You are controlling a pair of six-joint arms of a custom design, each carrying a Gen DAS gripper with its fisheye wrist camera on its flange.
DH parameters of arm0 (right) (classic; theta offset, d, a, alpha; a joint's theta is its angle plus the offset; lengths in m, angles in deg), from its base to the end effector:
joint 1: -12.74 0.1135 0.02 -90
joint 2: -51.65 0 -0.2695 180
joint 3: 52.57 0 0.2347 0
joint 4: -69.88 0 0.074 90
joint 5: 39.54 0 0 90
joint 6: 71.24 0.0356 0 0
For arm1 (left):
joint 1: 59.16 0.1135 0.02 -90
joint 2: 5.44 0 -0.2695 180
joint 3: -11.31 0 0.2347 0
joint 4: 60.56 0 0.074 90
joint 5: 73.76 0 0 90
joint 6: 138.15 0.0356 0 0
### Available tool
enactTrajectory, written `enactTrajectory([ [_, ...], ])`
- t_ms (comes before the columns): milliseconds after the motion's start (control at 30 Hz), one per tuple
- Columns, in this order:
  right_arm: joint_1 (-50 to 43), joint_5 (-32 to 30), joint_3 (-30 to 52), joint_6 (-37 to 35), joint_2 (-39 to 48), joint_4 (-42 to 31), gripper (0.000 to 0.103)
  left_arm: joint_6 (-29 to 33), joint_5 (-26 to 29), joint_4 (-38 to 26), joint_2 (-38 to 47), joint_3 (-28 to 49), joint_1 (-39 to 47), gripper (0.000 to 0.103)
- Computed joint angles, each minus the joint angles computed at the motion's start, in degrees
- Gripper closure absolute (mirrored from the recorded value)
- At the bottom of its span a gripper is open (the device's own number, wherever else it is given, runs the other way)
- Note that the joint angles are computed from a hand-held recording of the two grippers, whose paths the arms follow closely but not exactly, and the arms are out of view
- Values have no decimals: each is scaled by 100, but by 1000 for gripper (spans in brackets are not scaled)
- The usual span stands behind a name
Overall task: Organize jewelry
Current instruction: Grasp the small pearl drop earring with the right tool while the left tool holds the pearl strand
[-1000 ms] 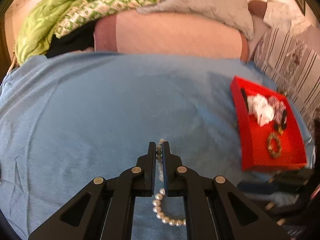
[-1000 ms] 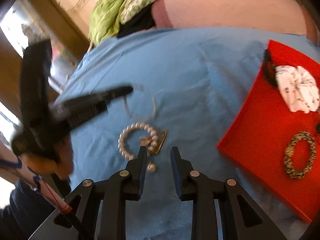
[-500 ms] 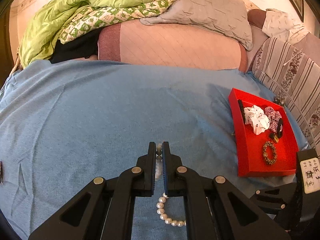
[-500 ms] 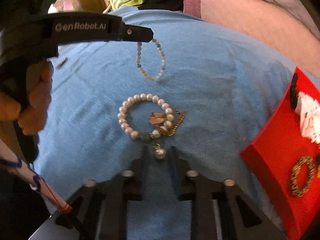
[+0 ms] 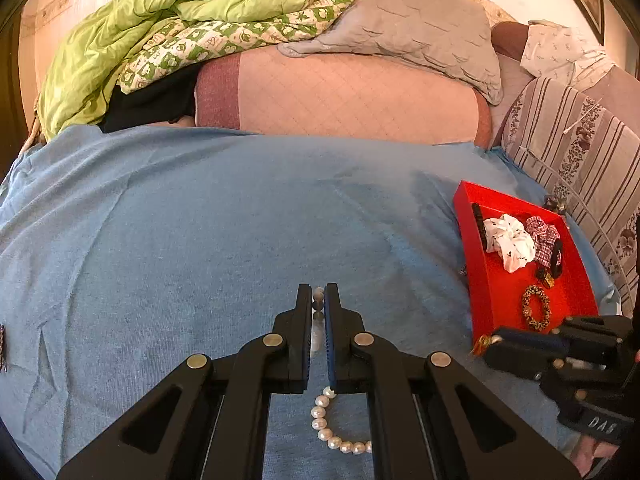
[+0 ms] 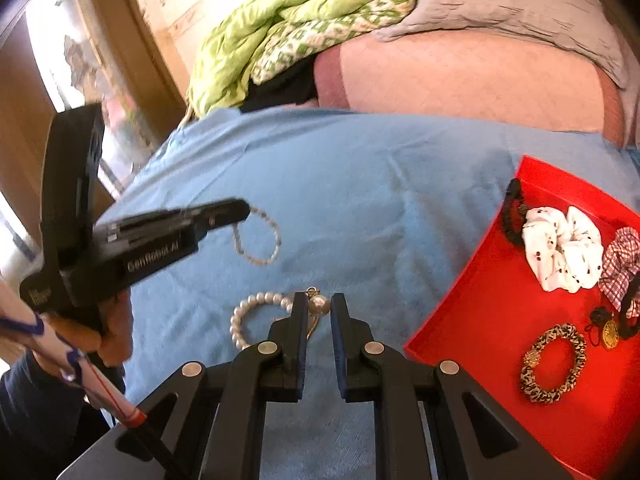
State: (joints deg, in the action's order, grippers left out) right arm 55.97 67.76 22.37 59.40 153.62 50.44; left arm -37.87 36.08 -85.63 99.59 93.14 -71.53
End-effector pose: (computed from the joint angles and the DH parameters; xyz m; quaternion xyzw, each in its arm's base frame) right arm 0.2691 0.2384 0.1922 0.0350 0.9192 0.1411 0.3660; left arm 0.3658 -0.0926 0.2011 0.2409 0.8905 -0.1673 0.3478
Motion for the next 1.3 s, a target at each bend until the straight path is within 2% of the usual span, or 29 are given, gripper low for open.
enactTrajectory([
  [1300, -152, -22, -285, 314, -203, 109, 90, 247, -241, 80, -27, -136, -192, 97],
])
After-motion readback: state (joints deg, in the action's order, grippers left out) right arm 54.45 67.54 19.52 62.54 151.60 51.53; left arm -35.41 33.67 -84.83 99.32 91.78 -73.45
